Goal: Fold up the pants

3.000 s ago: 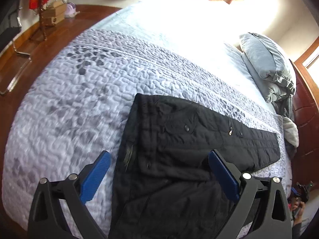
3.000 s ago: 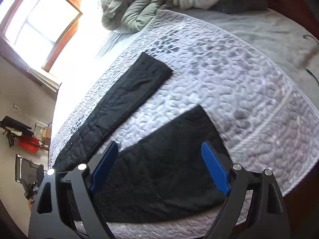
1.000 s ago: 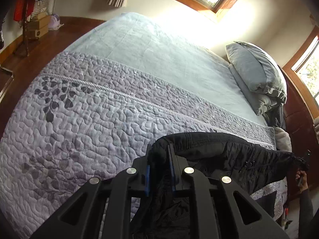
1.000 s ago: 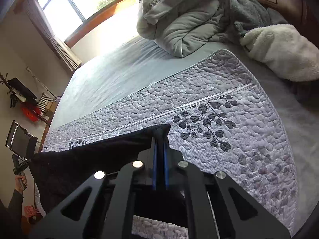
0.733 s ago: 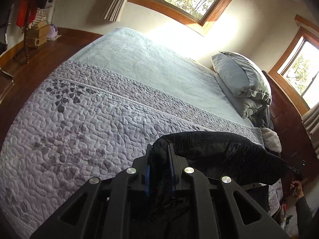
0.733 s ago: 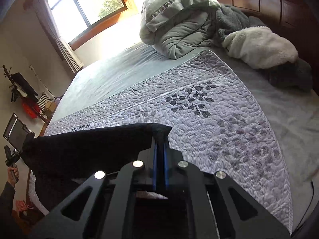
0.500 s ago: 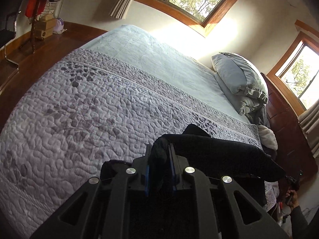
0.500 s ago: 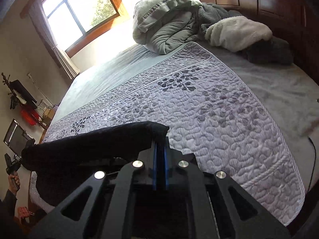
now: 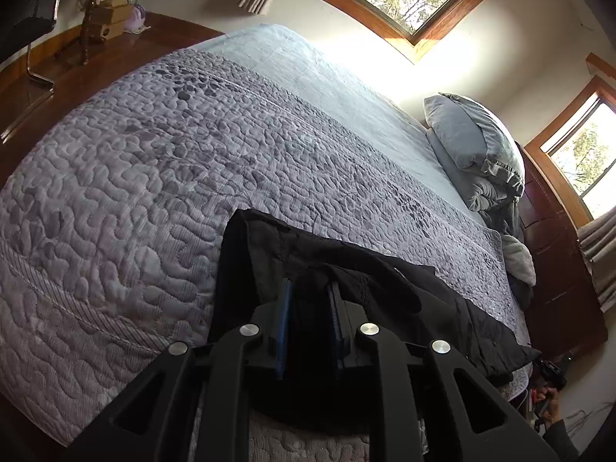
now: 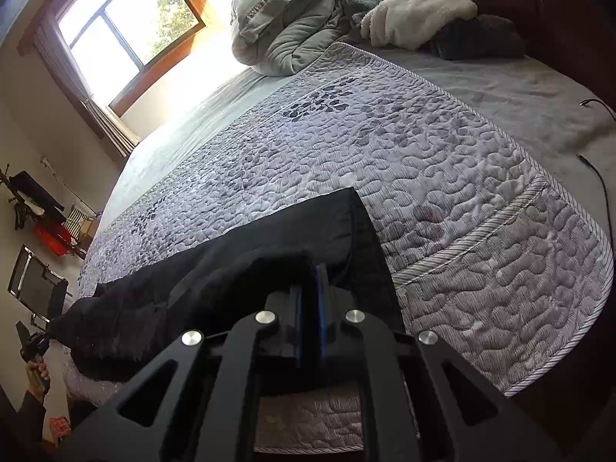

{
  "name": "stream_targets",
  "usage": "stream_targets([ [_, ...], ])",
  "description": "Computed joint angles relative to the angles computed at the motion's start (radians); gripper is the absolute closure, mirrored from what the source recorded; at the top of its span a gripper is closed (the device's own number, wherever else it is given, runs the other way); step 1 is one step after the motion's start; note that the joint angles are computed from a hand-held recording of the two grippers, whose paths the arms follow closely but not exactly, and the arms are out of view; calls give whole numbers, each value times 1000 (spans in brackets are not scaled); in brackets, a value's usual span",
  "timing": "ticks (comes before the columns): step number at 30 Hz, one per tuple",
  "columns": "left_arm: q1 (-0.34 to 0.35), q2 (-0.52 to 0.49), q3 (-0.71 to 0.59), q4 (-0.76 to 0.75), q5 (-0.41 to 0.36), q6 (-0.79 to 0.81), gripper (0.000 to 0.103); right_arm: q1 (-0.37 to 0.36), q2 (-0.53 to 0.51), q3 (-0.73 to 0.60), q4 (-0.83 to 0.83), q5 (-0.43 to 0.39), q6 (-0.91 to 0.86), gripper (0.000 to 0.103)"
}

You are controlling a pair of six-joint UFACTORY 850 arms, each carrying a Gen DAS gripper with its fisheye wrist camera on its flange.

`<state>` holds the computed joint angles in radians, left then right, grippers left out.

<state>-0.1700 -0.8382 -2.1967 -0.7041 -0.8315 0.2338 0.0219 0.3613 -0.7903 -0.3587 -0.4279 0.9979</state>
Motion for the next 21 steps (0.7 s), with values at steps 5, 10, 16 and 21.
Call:
stream_targets([
  [5,5,36,60,-43,23,31,85,-5,10,-18,4,-47,-50,98],
  [10,6,72,158,-23,50,33,81,-17,14,22,51,-63,-76,98],
  [16,-4,131,278,162,87,-72,40,-7,25,89,60,-65,-7,84],
  [21,10,183,363,251,93,-204,24,-3,65,131,49,-78,121,54],
])
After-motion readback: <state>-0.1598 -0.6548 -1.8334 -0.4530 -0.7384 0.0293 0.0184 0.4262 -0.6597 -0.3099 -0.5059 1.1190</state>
